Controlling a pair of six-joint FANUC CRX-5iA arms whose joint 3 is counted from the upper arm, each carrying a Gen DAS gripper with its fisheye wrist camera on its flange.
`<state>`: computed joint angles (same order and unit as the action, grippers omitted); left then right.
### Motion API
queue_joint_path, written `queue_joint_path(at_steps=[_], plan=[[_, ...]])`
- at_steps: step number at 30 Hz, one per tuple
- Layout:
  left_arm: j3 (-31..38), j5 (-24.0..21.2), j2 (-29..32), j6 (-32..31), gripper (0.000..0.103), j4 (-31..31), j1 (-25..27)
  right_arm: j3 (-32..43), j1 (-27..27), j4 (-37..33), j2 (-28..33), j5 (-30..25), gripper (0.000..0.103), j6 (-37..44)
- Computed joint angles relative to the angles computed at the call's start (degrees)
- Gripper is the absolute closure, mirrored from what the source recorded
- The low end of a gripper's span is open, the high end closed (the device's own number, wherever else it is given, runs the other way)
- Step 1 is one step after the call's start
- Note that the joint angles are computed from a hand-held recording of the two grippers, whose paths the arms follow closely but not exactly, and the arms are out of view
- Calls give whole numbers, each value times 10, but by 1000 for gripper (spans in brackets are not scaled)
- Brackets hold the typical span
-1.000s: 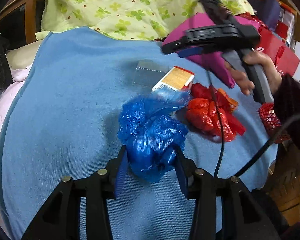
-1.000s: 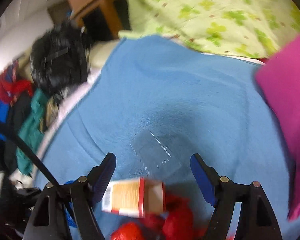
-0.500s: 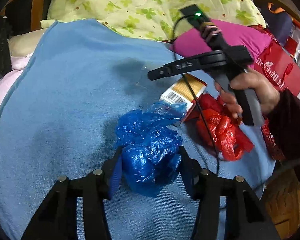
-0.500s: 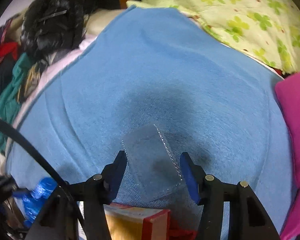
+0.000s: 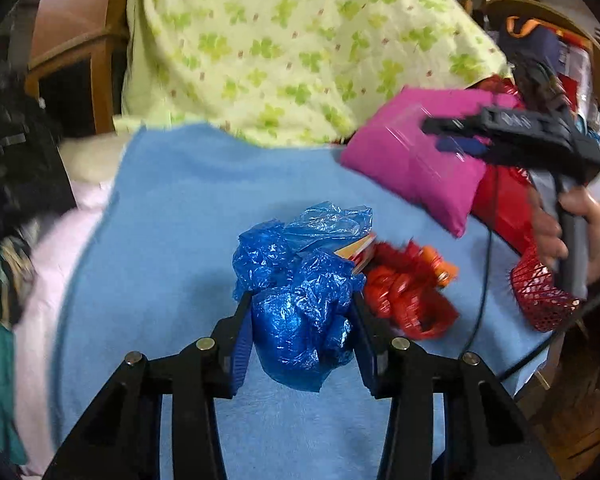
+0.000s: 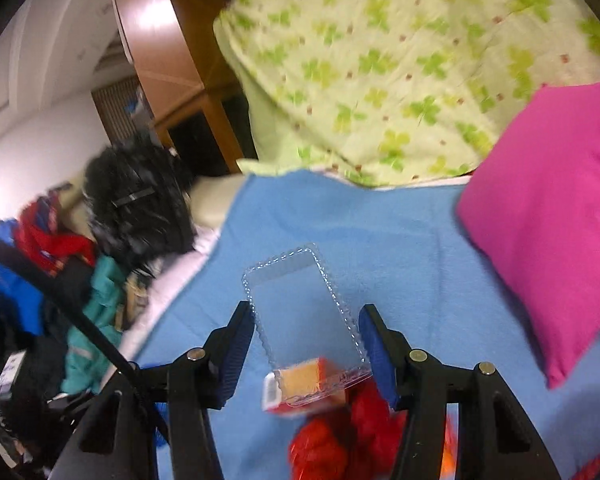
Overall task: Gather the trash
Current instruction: 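Lift the blue bag with the left tool while the right lifts the clear tray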
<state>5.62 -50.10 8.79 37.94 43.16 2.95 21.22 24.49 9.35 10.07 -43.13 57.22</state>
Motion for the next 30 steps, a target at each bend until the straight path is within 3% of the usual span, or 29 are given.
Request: queue_joint_path(at_steps=[7, 12, 19, 30], plan=[[-70, 53, -95, -67, 56, 46, -27, -218, 65, 160, -188, 43, 46, -170], [-89, 80, -143, -52, 56, 31, -54, -323, 109, 258, -292, 44, 46, -280], [-89, 113, -188, 28, 56, -53, -102, -405, 172, 371, -383, 8, 46, -387], [-78, 104, -224, 157, 56, -183, -145, -483, 257, 460, -472, -56, 46, -495]])
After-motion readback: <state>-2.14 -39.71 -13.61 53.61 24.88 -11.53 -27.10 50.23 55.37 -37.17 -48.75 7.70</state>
